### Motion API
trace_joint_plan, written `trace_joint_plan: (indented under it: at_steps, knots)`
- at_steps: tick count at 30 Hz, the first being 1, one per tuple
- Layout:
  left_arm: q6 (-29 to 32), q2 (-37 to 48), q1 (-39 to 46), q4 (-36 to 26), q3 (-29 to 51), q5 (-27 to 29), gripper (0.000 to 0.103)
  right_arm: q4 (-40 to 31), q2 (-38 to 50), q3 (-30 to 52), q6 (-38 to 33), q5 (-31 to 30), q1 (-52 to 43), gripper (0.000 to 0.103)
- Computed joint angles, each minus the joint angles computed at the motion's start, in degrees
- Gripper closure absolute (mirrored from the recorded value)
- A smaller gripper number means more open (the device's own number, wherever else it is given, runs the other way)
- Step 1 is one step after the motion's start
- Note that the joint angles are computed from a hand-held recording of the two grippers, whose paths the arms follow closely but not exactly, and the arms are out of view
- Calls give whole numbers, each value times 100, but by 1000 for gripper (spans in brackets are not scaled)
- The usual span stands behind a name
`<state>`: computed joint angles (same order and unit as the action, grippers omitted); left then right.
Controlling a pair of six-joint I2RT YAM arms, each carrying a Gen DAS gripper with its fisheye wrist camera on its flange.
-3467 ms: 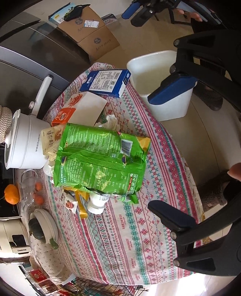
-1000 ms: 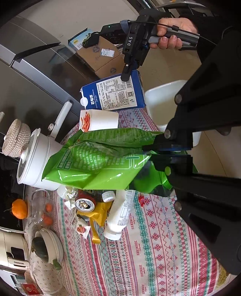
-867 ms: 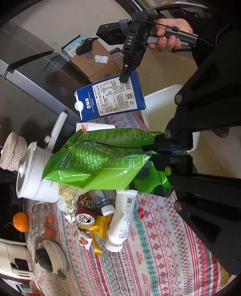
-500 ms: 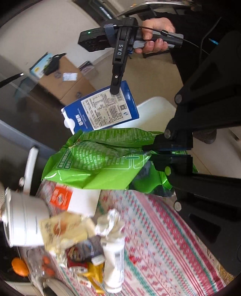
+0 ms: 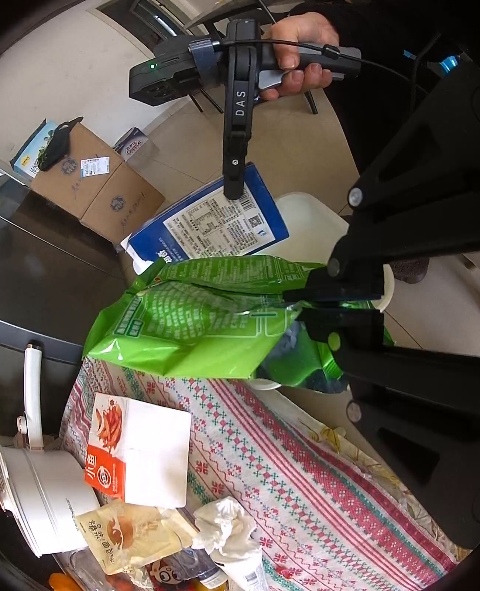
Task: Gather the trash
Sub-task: 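Carry the green bag with the left tool while the right tool carries the blue box into the white bin, then reach to the table and grasp the white plastic bottle with the left tool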
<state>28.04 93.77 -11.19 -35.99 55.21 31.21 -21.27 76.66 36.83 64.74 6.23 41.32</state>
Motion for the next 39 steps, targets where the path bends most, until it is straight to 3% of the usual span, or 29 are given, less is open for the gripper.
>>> trace_joint_plan:
  at_steps: [5,9,12,16,21,31,39]
  knots:
    - [-153,-62,-222,325,-123,-163,96,-108,56,-23,7,-56,-5,78]
    - [-361,-255,-374,647,-264,-428,49,-155,47,-43,178,-180,-108,68]
    - [-427,-459,-330,808,-331,-644,40,-294,101,106,215,-61,-110,52]
    - [-494,-642,-115,963,-361,-900,25,-575,204,431,131,214,0,45]
    - [-416,-644,293,910,-278,-927,22,-736,606,945,-10,312,84,43]
    - [-556,-287,798,860,165,-1113,19,-1004,1501,2085,-278,468,148,29]
    - [-823,620,1357,686,1211,-1251,18,-1289,2324,3197,-561,588,186,22]
